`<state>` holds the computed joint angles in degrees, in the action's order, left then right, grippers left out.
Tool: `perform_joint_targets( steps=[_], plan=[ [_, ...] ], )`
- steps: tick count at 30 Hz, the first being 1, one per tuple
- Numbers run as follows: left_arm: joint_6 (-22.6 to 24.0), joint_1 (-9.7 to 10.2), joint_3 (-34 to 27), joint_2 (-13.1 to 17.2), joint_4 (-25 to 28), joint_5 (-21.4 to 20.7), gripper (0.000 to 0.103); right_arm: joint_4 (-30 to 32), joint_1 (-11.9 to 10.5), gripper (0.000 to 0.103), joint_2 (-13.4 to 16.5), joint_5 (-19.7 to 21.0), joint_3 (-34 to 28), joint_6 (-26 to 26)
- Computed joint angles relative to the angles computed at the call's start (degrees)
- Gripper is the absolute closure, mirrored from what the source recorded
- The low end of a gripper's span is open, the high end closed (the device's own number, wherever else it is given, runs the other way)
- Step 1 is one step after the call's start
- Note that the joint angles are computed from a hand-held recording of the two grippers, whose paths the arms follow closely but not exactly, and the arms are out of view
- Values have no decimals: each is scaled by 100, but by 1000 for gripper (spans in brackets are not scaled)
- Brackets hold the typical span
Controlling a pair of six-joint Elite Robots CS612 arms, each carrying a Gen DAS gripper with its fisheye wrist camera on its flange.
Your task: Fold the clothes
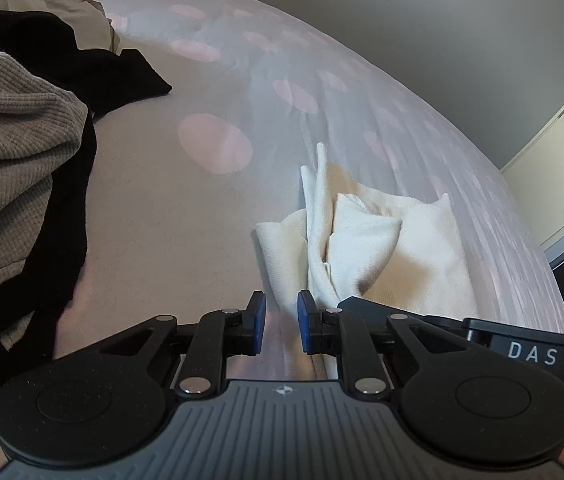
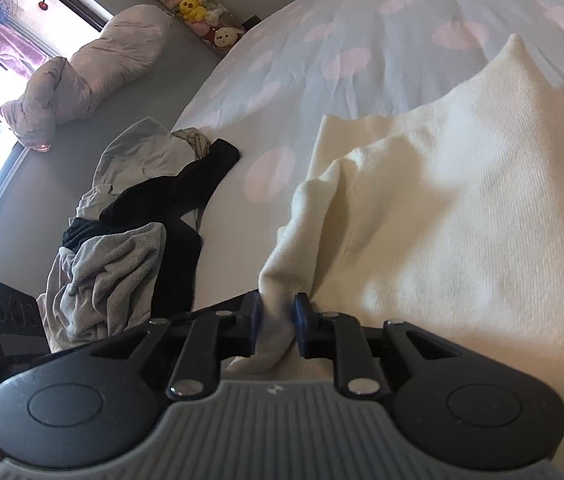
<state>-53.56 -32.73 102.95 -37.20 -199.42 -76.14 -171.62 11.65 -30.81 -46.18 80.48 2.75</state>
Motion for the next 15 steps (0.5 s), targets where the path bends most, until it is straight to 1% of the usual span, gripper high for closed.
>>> perform_joint_targets(
  steps=[4,6,8,10,13,14,15],
  plan=[
    [-21,-31,103,-71,-144,158,88,-354,-46,79,-174,-29,251,-327],
    [-83,-46,157,-100,-250,246,88,-642,-52,79,-260,-241,379,-553],
    [-128,-45,205,-109,-452,227,87,-820,-39,79,-328,-572,456,-820],
    [-142,-34,241,-106,-676,139,83,-973,-45,79,-380,-828,532,-891],
    [-11,-41,281,-118,-885,-18,74,-1325,-101,79,-472,-1012,770,-1038],
    [30,-49,291,-125,-921,-65,69,-1449,-118,79,-508,-1078,873,-1137],
    [56,-64,300,-133,-946,-100,60,-1584,-134,79,-545,-1145,986,-1257]
  ],
)
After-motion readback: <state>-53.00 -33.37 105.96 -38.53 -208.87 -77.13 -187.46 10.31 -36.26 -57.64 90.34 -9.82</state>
